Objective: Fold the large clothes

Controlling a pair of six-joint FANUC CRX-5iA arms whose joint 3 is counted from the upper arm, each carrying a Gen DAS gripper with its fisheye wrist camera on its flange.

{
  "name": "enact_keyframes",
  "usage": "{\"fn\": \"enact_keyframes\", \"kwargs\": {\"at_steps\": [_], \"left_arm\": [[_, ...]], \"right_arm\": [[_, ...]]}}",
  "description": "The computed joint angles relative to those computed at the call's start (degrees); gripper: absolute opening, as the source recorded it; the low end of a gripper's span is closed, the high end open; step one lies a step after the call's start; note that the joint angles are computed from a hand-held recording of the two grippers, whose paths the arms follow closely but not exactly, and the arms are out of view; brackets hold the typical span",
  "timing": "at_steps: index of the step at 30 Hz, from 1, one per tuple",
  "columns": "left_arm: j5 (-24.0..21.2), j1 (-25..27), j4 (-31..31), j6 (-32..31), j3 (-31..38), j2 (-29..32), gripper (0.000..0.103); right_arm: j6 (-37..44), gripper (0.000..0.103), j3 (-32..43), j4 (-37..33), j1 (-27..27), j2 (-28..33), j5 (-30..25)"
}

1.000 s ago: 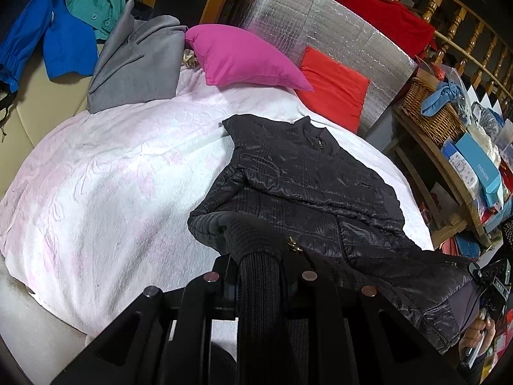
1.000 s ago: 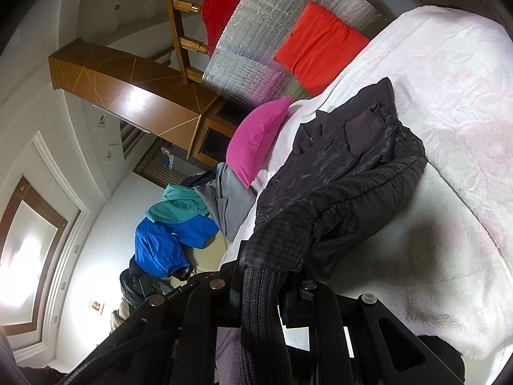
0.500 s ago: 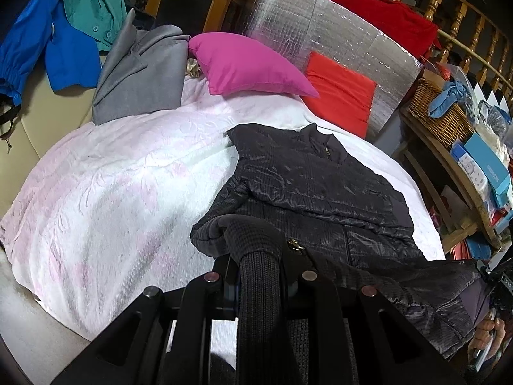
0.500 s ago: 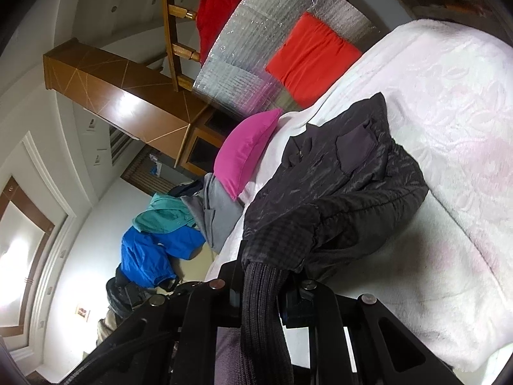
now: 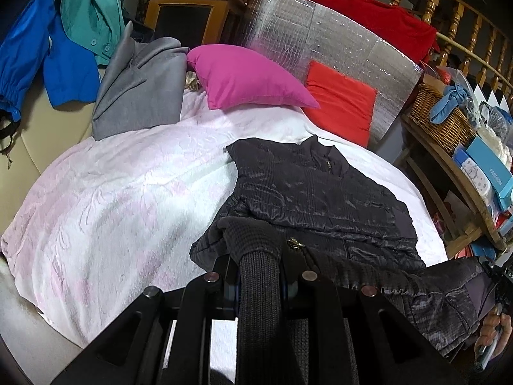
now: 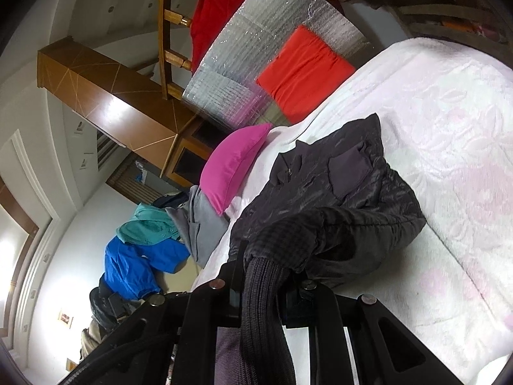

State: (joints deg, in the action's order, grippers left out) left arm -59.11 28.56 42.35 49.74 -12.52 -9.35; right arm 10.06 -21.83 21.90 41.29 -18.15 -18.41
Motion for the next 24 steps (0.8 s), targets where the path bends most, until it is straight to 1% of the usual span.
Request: {"fn": "enact_keyframes", "kwargs": {"at_steps": [9,16,24], "left_arm": [[1.47,-0.67,-0.34,-0.12,-0.32,-0.26,0.019],[1.70,-1.07,-1.13,0.11,-0.02,-0.29,0.019],[3.34,-2.07,-2.80,0.72,-0.39,-0.84,0.019]], "right_arm": [[-4.77,0.015,-1.08,5.57,-0.17,0.41,-0.05],[-4.57,0.015,-1.78,5.45,-0.54,0.20,0.44],[-8.03,0.015,-3.93,9.07,-0.75,-0.20,1.78]]}}
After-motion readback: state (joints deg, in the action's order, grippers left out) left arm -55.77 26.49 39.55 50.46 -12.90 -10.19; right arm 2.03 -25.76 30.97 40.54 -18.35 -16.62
